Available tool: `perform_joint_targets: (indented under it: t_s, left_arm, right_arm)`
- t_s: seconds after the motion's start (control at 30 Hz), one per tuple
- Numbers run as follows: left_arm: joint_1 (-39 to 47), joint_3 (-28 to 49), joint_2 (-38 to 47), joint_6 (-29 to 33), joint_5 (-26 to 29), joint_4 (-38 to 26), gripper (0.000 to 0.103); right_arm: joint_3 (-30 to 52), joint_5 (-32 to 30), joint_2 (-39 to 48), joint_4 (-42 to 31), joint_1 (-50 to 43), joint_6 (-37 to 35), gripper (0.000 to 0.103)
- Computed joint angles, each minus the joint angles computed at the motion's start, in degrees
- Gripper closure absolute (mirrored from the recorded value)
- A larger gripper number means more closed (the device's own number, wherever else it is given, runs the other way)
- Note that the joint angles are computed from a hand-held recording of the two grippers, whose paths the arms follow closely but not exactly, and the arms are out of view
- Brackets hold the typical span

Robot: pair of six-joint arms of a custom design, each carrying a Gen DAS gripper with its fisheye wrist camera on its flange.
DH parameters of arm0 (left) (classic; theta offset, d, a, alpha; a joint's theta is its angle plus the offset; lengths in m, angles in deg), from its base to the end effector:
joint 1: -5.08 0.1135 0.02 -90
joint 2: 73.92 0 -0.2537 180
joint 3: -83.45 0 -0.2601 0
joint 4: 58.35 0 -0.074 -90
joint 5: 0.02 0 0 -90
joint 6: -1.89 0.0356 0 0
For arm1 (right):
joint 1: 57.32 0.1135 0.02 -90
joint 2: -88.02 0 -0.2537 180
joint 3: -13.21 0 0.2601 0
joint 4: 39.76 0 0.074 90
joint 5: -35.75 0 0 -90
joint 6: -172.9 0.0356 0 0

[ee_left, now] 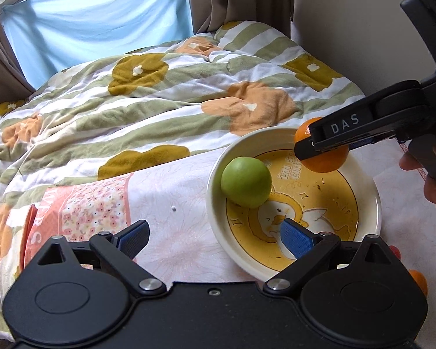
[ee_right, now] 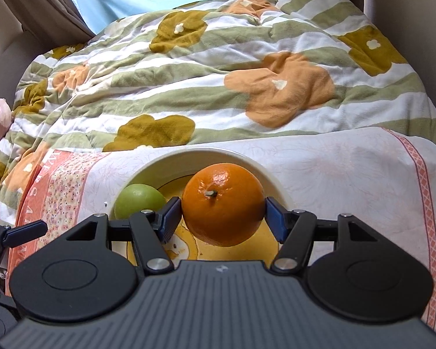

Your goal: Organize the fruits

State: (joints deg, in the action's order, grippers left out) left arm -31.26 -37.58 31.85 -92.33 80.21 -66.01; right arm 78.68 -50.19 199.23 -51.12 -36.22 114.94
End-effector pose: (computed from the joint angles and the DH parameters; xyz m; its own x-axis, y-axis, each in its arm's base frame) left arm 0.2697 -0.1909 0.0793 -0.6908 0.4182 -0.5899 0.4549 0.8855 0.0949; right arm 0.3301 0.1247 0.0718 -0.8355 0.2448 -0.4920 0.1416 0.9609 0.2378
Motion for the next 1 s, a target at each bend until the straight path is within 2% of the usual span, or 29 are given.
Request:
perform_joint_targets:
  t_s: [0.27, 0.33, 0.37, 0.57, 0.83, 1.0]
  left_arm:
    - [1.2, -1.3, 0.3, 0.3, -1.4, 1.4, 0.004]
    - [1.5, -1.1, 0.4, 0.3, -1.1, 1.3, 0.004]
    - [1.5, -1.2, 0.3, 0.3, -1.1, 1.4, 0.004]
    - [0.8, -1.7, -0.7, -0.3, -2.0, 0.9, 0.004]
    - [-2.0, -3.6, -6.3, -4.1, -5.2, -1.0, 0.004]
    - [-4.8, -6.0, -13.4, -7.3, -9.5, -3.8, 0.004]
  right_arm:
    - [4.2, -1.6, 6.2, 3.6, -0.5, 0.0, 0.025]
    - [2.6, 0.1, 5.3, 6.6, -0.2, -0.6, 0.016]
    - [2.2, 0.8, 4.8, 7.2, 0.0, -1.0, 0.000]
    - [-2.8, -0.4, 0.6, 11.1, -0.6, 0.6, 0.000]
    - [-7.1, 2.0, -8.7, 7.3, 0.1, -2.5, 0.000]
    - [-13.4, 2.5, -20.0, 4.9, 0.6, -4.9, 0.000]
